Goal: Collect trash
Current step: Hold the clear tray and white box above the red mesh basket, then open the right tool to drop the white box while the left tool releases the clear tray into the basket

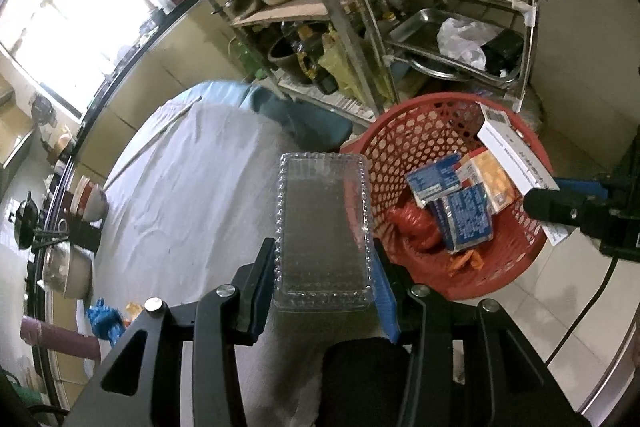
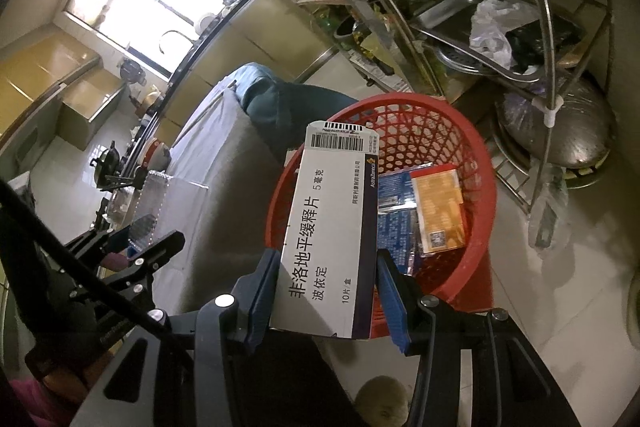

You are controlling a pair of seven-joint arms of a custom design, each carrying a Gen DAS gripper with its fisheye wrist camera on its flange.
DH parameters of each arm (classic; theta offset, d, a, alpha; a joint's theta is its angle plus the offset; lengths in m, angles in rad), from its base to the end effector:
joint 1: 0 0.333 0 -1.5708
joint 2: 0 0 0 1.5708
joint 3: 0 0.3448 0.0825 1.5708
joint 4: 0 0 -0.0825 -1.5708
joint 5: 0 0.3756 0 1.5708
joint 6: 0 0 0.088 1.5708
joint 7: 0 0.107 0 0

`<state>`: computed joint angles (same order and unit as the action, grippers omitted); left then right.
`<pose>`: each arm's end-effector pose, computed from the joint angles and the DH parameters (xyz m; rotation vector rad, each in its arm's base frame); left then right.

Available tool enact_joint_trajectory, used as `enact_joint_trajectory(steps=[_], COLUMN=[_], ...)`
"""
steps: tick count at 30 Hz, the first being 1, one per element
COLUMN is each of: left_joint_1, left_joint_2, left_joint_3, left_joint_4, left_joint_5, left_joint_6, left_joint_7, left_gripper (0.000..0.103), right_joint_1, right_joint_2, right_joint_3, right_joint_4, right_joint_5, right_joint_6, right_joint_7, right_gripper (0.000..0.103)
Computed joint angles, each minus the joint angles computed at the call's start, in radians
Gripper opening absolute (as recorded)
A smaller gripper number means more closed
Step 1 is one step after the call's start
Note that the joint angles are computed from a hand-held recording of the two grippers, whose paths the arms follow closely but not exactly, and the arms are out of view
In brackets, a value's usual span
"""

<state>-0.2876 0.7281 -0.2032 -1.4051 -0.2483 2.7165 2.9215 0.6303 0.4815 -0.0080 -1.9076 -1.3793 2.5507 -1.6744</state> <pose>0.7154 -0.3216 0.3698 -0.0227 2.6205 -0.6344 0.5168 0.3875 0.2837 -0.3579 2.3166 -0.3746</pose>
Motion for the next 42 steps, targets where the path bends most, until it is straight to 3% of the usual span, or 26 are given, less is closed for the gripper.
enact_joint_trajectory(steps=[7, 11, 14, 20, 23, 27, 29, 39, 42], left_joint_1=[-0.005, -0.013, -0.020, -0.034, -0.045, -0.021, -0.007, 0.036, 0.055], left_joint_2=[-0.011, 0.001, 0.026, 0.147, 0.172, 0.185, 0.182, 0.139, 0.152], left_joint_3=[-0.031, -0.042, -0.048, -0.041, -0.019, -0.019, -0.021, 0.017, 0.025], left_joint_4=[-0.026, -0.004, 0.058, 0.317, 0.355, 0.389, 0.388, 0.295, 0.328], left_joint_5=[-0.016, -0.030, -0.043, -0.041, -0.016, -0.016, -0.020, -0.006, -0.008], left_joint_6=[0.027, 0.000, -0.099, -0.454, -0.479, -0.502, -0.488, -0.185, -0.158], left_joint_7=[0.039, 0.038, 0.013, -0.079, -0.112, -0.122, -0.113, -0.111, -0.134], left_gripper=[0.046, 0.047, 0.047, 0.050, 0.056, 0.062, 0.063, 0.064, 0.064], right_joint_1=[0.003, -0.001, -0.006, -0.024, -0.035, -0.041, -0.036, -0.020, -0.016], right_joint_2=[-0.019, -0.022, -0.019, -0.003, 0.007, 0.016, 0.016, 0.059, 0.098], right_joint_3=[0.003, 0.004, 0.006, 0.003, 0.002, 0.006, 0.008, -0.005, -0.018], right_joint_4=[-0.038, -0.057, -0.068, -0.075, -0.065, -0.048, -0.037, 0.125, 0.204], right_joint_5=[-0.011, -0.039, -0.053, -0.108, -0.138, -0.142, -0.119, 0.020, 0.068], right_joint_6=[-0.012, -0.013, -0.015, 0.006, 0.031, 0.043, 0.024, -0.006, 0.013], right_joint_7=[0.058, 0.122, 0.165, 0.276, 0.336, 0.341, 0.306, -0.043, -0.151], right_gripper=[0.051, 0.051, 0.051, 0.054, 0.065, 0.066, 0.066, 0.066, 0.066])
